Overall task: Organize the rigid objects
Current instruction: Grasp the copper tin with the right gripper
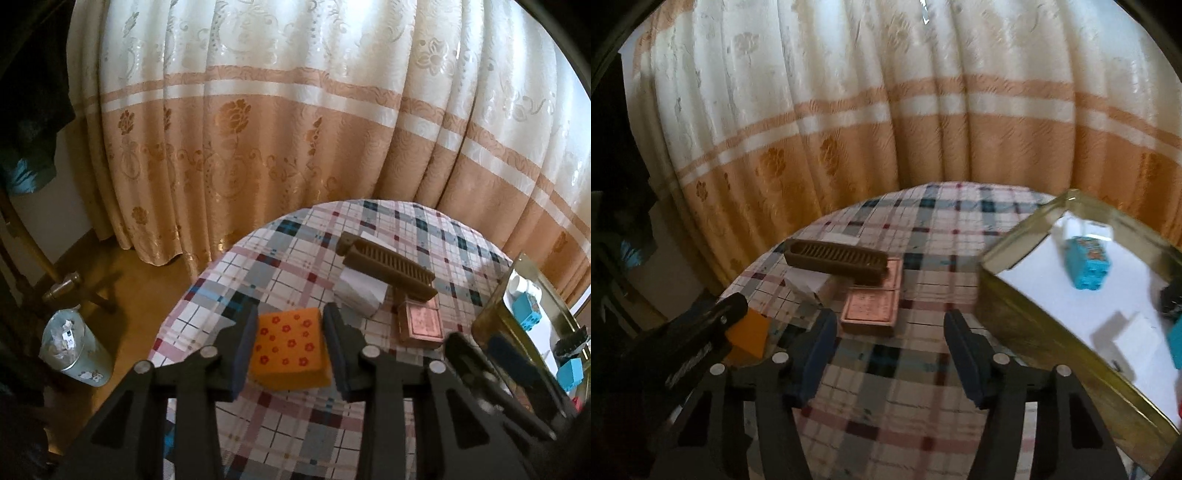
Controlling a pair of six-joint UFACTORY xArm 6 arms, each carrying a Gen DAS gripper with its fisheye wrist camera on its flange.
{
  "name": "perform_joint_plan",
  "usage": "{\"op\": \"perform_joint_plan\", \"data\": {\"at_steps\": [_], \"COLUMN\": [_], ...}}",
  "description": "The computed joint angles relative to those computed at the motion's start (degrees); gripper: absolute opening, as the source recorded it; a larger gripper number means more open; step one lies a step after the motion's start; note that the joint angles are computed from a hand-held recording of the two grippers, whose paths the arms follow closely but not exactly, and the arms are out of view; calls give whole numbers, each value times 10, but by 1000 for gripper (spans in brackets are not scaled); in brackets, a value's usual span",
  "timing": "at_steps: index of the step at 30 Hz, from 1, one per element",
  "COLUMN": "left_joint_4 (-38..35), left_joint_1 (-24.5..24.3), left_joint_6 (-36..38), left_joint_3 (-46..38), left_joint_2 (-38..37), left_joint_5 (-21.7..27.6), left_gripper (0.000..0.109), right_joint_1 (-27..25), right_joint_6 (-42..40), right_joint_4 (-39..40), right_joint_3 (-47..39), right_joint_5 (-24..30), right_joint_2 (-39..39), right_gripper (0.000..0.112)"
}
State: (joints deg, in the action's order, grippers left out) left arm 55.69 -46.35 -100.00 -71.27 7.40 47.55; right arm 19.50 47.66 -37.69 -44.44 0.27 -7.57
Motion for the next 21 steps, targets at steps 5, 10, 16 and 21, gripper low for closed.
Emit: {"op": "perform_joint_plan", "data": {"at_steps": [5,10,16,21], "left_joint_4": [9,19,17,18], "left_joint_1": [3,7,4,4], "left_joint_6": [-17,-31,-23,-26], "left_joint_3": [15,28,22,22], "left_joint_2": [-9,-17,-12,-12], "left_joint_5": [-16,-33,-26,-26], "left_gripper": [36,37,37,36], "right_joint_1": [29,42,50,54], "right_joint_6": [-112,-192,-286,-360], "right_joint_4": [135,250,347,413], "right_joint_3": [-49,-98,-100,-51], "right_joint_5": [46,98,90,82], "right_joint_2": [49,93,98,57], "right_gripper": [63,61,48,47]}}
